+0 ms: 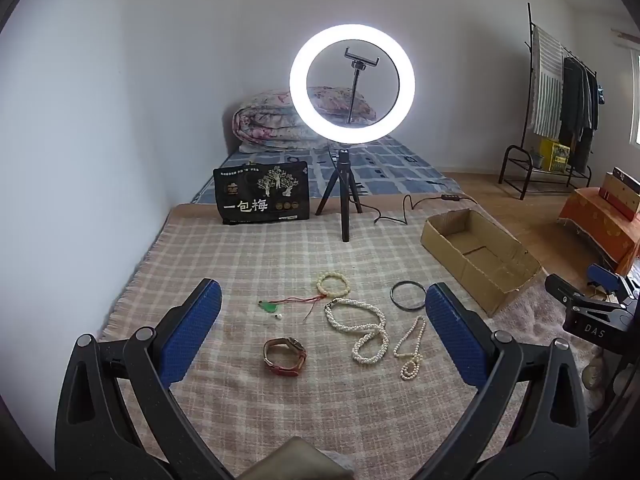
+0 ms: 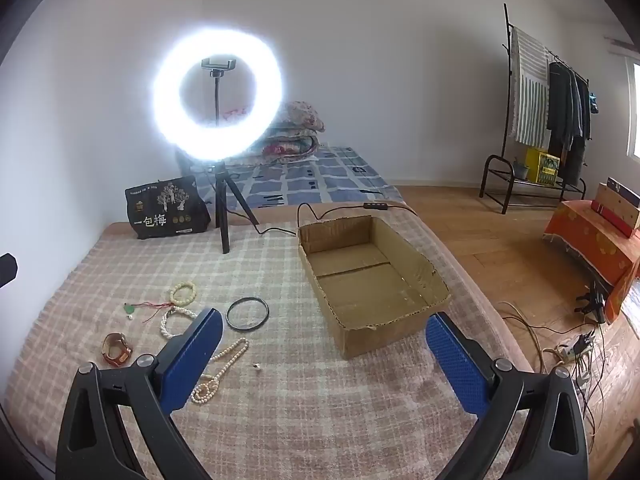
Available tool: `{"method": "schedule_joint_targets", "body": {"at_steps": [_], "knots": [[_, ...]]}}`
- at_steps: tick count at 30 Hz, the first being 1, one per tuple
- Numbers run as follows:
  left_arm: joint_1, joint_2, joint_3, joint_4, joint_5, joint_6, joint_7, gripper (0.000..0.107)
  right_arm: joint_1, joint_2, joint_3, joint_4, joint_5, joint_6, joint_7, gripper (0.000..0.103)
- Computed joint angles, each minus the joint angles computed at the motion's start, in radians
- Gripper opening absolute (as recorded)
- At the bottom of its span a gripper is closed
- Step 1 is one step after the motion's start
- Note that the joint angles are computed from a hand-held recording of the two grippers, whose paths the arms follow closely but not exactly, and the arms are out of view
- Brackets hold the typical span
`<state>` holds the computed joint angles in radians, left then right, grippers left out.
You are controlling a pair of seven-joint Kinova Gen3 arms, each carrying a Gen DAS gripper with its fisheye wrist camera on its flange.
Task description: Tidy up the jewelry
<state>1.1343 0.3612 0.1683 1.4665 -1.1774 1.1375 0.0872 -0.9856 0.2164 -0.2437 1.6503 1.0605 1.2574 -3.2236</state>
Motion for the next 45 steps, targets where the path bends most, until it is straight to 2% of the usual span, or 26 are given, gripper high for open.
{"method": "schedule_joint_targets", "body": {"at_steps": [5, 10, 45], "knots": [[-0.018, -0.029, 0.006, 0.030, 0.010, -0.015, -0.011, 0.103, 0.007, -0.005, -0.004, -0.008, -0.014, 0.001, 0.024, 0.103], [-0.011, -0.005, 0.007, -0.001, 0.015, 0.012, -0.016, 0.103, -0.007, 0.009, 0.002, -0.018, 0.002, 0.009, 0.018, 0.103], [-0.001, -0.014, 0.008, -0.021, 0.013, 0.042, -0.031, 0.103, -0.020, 0.017, 0.008, -0.027, 0.002, 0.012, 0.023, 0.103]]}}
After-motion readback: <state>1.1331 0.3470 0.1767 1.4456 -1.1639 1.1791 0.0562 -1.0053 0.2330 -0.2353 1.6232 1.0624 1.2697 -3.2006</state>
